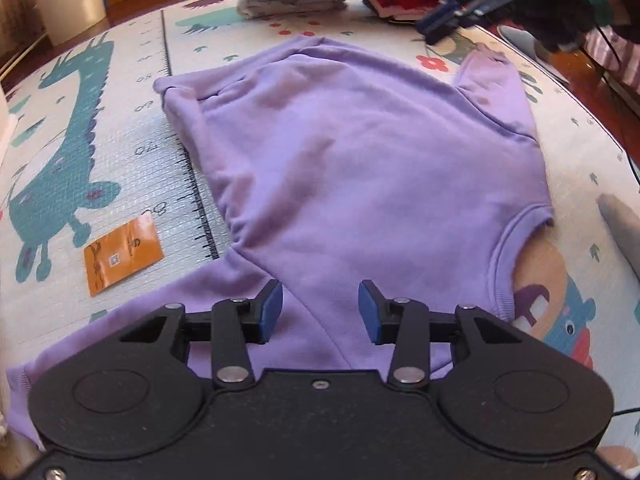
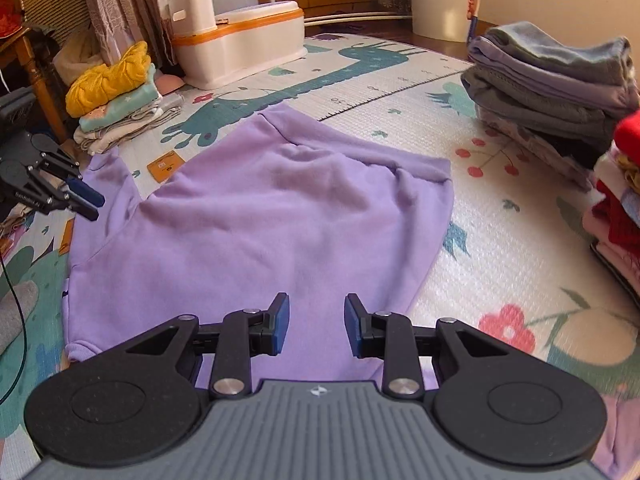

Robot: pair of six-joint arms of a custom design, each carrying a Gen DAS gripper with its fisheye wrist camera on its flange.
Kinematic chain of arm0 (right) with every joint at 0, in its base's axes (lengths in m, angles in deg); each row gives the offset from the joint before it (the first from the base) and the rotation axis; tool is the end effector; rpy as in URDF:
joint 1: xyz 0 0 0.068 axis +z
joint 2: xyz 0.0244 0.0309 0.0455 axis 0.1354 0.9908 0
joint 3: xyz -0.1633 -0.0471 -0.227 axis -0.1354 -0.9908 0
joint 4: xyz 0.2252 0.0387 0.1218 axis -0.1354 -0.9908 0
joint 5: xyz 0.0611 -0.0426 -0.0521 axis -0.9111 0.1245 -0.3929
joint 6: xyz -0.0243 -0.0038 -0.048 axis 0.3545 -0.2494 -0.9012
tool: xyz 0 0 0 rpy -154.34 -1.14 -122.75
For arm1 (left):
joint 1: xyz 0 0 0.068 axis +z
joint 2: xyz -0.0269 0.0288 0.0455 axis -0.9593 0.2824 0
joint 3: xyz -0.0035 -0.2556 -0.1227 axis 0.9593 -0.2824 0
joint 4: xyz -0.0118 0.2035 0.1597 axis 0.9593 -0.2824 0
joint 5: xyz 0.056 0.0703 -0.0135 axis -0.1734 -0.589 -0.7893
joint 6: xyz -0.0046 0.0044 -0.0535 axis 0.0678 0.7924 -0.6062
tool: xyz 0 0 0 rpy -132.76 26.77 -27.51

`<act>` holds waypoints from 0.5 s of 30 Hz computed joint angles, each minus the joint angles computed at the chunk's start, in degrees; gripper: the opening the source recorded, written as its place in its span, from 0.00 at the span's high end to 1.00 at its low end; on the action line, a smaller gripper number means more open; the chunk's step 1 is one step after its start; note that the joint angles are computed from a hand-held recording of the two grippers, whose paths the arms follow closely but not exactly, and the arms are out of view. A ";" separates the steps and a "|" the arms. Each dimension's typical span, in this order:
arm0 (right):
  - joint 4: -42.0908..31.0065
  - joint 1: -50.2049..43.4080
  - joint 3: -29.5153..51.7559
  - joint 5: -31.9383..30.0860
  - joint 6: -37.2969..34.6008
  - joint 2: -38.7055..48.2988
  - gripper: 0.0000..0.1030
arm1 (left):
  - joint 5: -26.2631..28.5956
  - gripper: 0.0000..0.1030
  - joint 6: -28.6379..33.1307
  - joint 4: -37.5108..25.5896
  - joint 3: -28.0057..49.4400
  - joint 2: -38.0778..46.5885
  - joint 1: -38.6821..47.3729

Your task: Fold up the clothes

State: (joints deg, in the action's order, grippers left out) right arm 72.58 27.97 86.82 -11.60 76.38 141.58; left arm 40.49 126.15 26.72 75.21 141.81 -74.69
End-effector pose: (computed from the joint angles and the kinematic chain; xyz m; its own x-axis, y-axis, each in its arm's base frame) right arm 0.2793 0.1029 0.1975 -0.7532 -0.1152 -0.6476 -0.2348 0.9668 0.1010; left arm 0.3822 -0.0258 0.1474 -0.3209 0.7712 -0.5497 0.9315 0.3618 -0.0362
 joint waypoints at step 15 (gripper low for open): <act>-31.86 -5.24 84.90 -9.02 -27.45 58.04 0.61 | -0.88 0.71 7.12 5.95 -7.20 2.47 2.58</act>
State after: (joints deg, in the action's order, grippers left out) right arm 40.72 22.73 171.72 -20.63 48.93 199.62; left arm 39.61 133.27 32.67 68.01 144.27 -72.11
